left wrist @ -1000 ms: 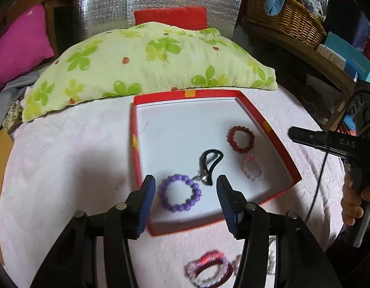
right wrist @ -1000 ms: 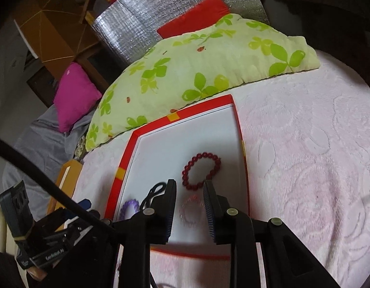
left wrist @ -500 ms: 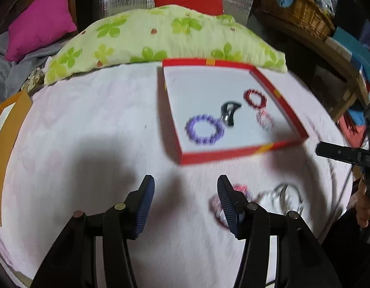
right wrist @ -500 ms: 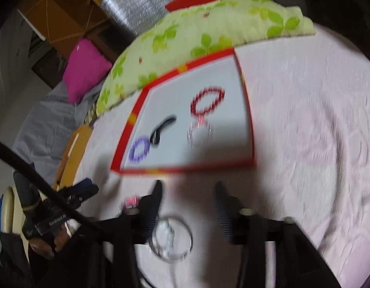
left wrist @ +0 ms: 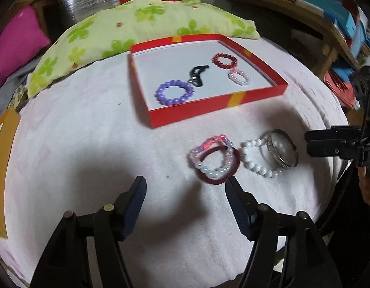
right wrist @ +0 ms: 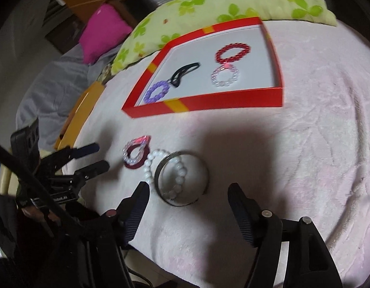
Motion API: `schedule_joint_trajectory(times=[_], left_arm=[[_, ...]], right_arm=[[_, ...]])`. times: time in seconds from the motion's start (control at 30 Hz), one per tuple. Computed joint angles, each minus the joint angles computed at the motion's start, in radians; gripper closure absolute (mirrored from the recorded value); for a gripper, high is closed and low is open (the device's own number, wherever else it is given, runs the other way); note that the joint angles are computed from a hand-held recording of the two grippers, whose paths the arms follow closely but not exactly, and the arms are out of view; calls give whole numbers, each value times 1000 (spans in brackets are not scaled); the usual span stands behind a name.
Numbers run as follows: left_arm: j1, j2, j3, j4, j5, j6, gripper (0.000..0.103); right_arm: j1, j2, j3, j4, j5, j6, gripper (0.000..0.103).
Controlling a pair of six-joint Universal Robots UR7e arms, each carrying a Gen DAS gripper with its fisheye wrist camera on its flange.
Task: Organize jewelry
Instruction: 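Move the left tool to the pink bead bracelet while the right tool approaches the silver bangle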
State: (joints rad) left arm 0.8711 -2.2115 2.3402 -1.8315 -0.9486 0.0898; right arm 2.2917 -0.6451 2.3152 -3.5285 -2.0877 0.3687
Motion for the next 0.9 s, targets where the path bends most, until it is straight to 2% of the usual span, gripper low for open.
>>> schedule_joint_trajectory(times=[0.23, 0.5, 0.53, 0.6, 0.63, 0.77, 0.9], left_arm=[[-12, 29, 9, 17, -35, 14, 34], [-5, 77, 23, 3, -6, 2, 33], [-7, 82, 25, -1, -1, 2, 33], [-12, 85, 31, -5, 14, -2, 33], [-13, 88, 34, -10, 21, -2, 33], [-2, 104, 35, -37, 24, 9, 33], [19, 125, 29, -72, 28, 20, 33]], right_arm=[[10, 40, -47, 58, -4, -52, 26], [46, 88, -87, 75, -97, -117, 26], [54, 98, -98, 83, -122, -131, 27], [74, 119, -120, 103, -190, -151, 40], [76, 123, -124, 109, -209, -154, 43], [60, 108, -109, 61, -211, -126, 43], [31, 81, -77, 7, -248, -45, 43]])
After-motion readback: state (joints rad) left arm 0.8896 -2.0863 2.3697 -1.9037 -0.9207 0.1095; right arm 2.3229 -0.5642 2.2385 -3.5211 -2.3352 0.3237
